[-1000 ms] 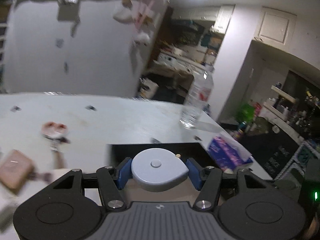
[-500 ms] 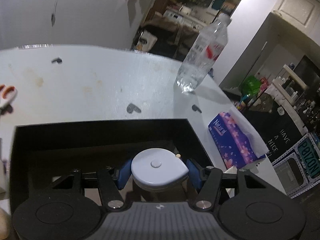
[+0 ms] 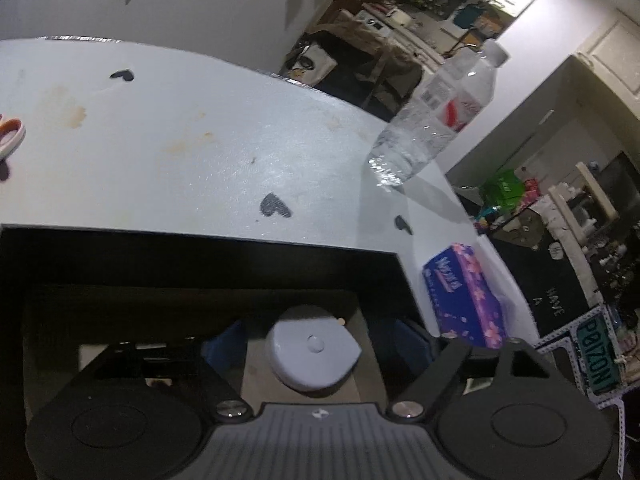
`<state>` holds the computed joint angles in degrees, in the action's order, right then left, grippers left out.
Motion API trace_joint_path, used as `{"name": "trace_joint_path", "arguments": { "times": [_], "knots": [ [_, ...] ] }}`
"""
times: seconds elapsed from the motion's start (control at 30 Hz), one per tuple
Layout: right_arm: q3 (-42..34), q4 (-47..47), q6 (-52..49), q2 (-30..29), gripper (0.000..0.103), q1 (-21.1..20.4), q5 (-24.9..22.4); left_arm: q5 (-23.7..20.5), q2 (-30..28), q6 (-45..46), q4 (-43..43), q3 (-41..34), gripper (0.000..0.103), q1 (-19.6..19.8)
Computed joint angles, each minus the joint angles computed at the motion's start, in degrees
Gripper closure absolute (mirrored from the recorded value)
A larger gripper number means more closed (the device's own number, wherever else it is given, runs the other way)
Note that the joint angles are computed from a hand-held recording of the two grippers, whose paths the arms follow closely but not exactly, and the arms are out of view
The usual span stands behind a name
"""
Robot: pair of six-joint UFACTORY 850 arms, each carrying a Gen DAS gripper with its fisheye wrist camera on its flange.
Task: Organize rigid objects
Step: 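Carry the tape measure with the left gripper into the black box and release, then move the left gripper to the wooden oval block and grasp it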
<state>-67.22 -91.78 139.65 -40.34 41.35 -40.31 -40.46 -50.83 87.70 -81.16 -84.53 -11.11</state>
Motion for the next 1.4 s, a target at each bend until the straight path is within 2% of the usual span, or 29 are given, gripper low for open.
{"name": "trace_joint_path", "arguments": {
  "times": [0.23,0.43,0.63,0.83,0.97,1.13,1.2,1.3,1.4],
  "knots": [
    [0.4,-0.5,2.3,0.4,0.099,-0.5,1.2,-2.0,5.5,11.9,-4.7,6.4,0.008,2.0],
    [1.0,-1.2,2.9,0.8,0.098,-0.4,1.8,-4.1,12.0,32.4,-17.7,15.6,0.0,6.0],
    [1.1,-1.8,3.3,0.8,0.098,-0.3,1.6,-6.1,15.1,48.1,-28.5,21.6,0.0,11.2],
    [1.2,-1.7,3.9,1.0,0.098,-0.3,1.7,-4.9,16.2,61.9,-37.1,26.2,0.0,15.3],
    [1.6,-2.6,5.2,1.3,0.097,-0.4,2.0,-2.5,16.4,66.0,-38.5,28.0,0.0,17.4],
    [1.6,-2.5,5.0,1.4,0.097,-0.4,2.2,-2.9,15.7,67.2,-34.9,29.0,0.0,19.6],
    [1.4,-2.1,4.3,1.3,0.096,-0.4,2.1,-2.1,15.6,68.7,-34.2,29.5,0.003,19.4],
    [0.9,-1.1,3.0,1.1,0.093,-0.2,2.0,-0.6,15.0,69.4,-32.6,29.8,0.02,18.9],
    [0.7,-0.6,2.6,1.0,0.093,-0.2,1.9,0.3,14.5,69.1,-31.3,29.8,0.024,18.3]
  ]
}}
